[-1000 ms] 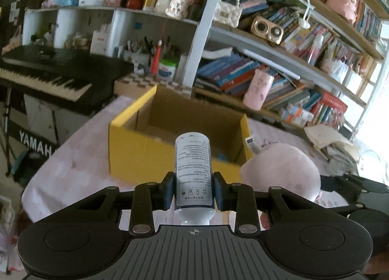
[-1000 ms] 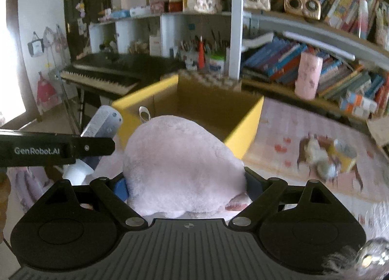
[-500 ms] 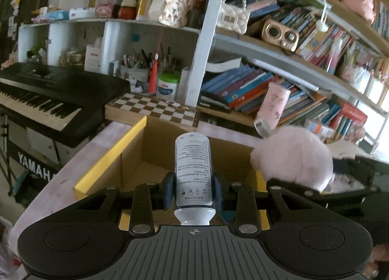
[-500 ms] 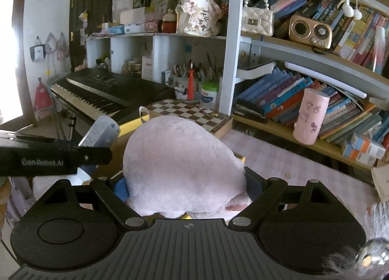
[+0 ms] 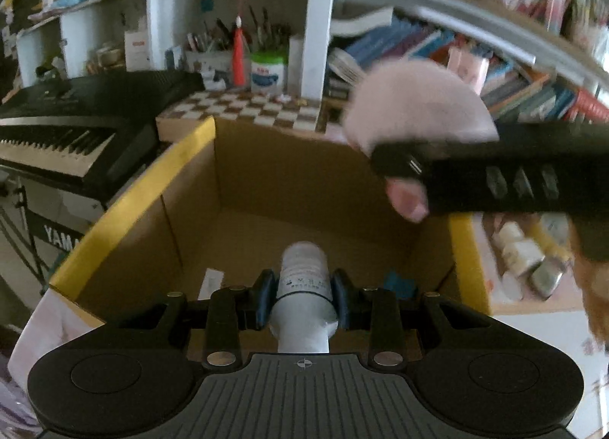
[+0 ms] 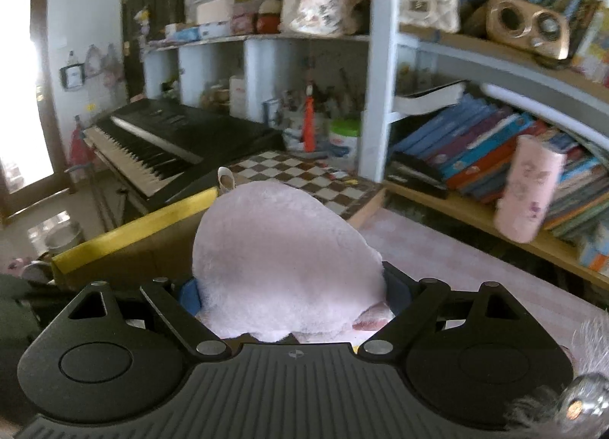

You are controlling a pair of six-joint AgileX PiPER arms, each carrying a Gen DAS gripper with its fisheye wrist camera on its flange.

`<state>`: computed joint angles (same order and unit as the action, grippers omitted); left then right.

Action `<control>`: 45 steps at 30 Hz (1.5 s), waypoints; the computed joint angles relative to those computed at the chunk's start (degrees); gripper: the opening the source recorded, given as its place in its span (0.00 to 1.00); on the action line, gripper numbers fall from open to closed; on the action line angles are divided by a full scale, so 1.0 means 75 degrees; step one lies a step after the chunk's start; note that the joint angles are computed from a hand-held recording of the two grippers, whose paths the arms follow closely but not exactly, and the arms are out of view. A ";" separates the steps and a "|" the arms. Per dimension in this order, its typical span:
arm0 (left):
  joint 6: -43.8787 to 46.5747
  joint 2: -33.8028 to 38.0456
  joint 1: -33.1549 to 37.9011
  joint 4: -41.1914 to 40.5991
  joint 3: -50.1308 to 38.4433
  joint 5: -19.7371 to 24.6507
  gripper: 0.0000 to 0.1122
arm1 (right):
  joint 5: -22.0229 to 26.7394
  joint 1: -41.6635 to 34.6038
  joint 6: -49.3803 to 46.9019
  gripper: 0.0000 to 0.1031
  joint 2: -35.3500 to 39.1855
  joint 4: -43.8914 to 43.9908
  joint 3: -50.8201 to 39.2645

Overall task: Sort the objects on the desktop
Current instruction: 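Lower the spray bottle into the yellow box with the left tool while the right tool holds the pig above, then open the left tool to release the bottle while the right tool drops the pig into the box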

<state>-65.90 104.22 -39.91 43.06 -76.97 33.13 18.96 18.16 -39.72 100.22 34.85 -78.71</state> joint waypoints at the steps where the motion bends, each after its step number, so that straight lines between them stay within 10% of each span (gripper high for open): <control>1: 0.0102 0.0074 -0.0015 -0.0109 -0.0055 0.0075 0.28 | 0.0308 -0.0030 -0.0257 0.86 0.0227 0.0204 -0.0315; 18: 0.0455 0.0480 -0.0352 -0.0285 -0.0529 0.0683 0.18 | 0.3364 0.0375 0.1709 0.86 0.2605 -0.2177 -0.3762; 26: -0.0747 0.0096 -0.0526 0.0747 0.0099 0.0311 0.24 | 0.2883 0.0298 0.1366 0.92 0.2385 -0.1719 -0.3312; 33: -0.2286 -0.0465 -0.0847 0.2275 0.0759 0.0443 0.61 | 0.2035 0.0286 0.1239 0.93 0.1701 -0.1360 -0.2232; 45: -0.3662 -0.1499 -0.1388 0.3853 0.1623 0.0993 0.76 | 0.0469 0.0560 0.1454 0.97 0.0184 -0.1276 -0.0539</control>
<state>-93.36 92.98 -50.32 71.96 -64.80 40.58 22.48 22.35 -28.82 101.60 25.28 -82.76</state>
